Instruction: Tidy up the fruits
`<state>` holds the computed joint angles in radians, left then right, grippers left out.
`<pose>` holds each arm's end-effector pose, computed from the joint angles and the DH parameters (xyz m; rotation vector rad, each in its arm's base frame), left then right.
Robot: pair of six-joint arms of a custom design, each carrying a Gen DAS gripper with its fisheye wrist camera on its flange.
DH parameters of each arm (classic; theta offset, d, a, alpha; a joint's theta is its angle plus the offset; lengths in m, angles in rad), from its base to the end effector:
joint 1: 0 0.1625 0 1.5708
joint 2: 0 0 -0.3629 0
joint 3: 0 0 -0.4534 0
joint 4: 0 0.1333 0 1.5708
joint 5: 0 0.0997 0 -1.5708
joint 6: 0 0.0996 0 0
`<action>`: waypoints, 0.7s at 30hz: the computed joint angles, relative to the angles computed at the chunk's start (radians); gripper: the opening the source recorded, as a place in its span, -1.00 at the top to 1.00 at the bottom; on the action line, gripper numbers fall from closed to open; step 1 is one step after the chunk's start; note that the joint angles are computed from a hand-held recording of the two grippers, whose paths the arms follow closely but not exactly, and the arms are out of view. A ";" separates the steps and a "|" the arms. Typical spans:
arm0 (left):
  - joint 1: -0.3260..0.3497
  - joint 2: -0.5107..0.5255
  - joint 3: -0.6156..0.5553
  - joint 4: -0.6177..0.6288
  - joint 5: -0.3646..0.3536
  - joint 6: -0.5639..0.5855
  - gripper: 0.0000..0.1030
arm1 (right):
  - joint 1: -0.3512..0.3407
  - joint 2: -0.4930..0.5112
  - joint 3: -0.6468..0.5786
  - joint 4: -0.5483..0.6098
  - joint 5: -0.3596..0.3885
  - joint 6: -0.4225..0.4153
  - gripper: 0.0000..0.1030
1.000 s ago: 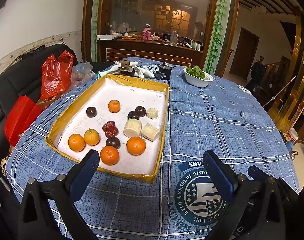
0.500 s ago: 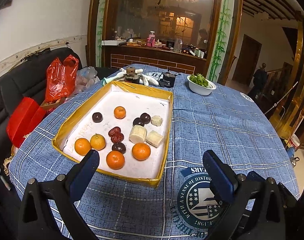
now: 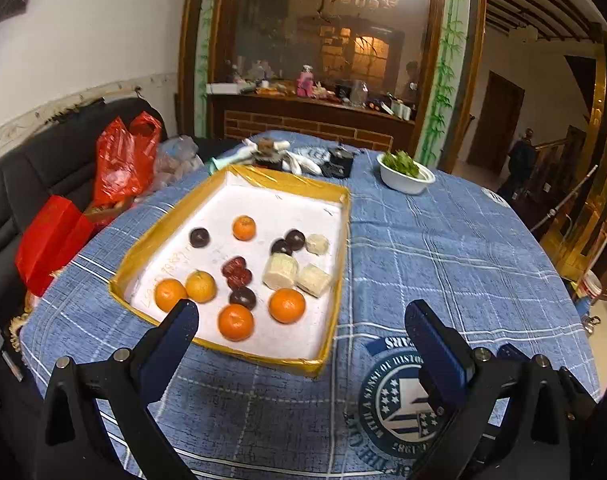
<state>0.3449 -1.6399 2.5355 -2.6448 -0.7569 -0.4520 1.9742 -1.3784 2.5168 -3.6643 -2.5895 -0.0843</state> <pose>-0.2773 -0.3182 0.1210 0.8724 2.4017 -0.9713 0.1858 -0.3117 0.1583 -0.0779 -2.0754 1.1965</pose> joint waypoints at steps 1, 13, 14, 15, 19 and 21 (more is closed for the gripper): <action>-0.011 -0.009 0.010 -0.012 0.028 -0.006 -0.99 | 0.003 0.006 -0.002 -0.012 -0.001 -0.008 -0.73; -0.041 -0.116 0.072 -0.024 0.176 -0.050 -1.00 | 0.030 0.050 -0.018 -0.091 0.004 -0.087 -0.76; -0.026 -0.114 0.064 -0.013 0.145 -0.045 -0.99 | 0.032 0.052 -0.020 -0.089 0.004 -0.089 -0.77; -0.013 -0.110 0.057 -0.011 0.116 -0.039 -0.99 | 0.036 0.059 -0.023 -0.089 0.002 -0.093 -0.78; -0.006 -0.113 0.062 0.002 0.088 -0.060 -0.99 | 0.047 0.083 -0.034 -0.104 -0.005 -0.117 -0.80; -0.008 -0.109 0.062 0.010 0.094 -0.060 -0.99 | 0.049 0.092 -0.037 -0.105 -0.006 -0.122 -0.81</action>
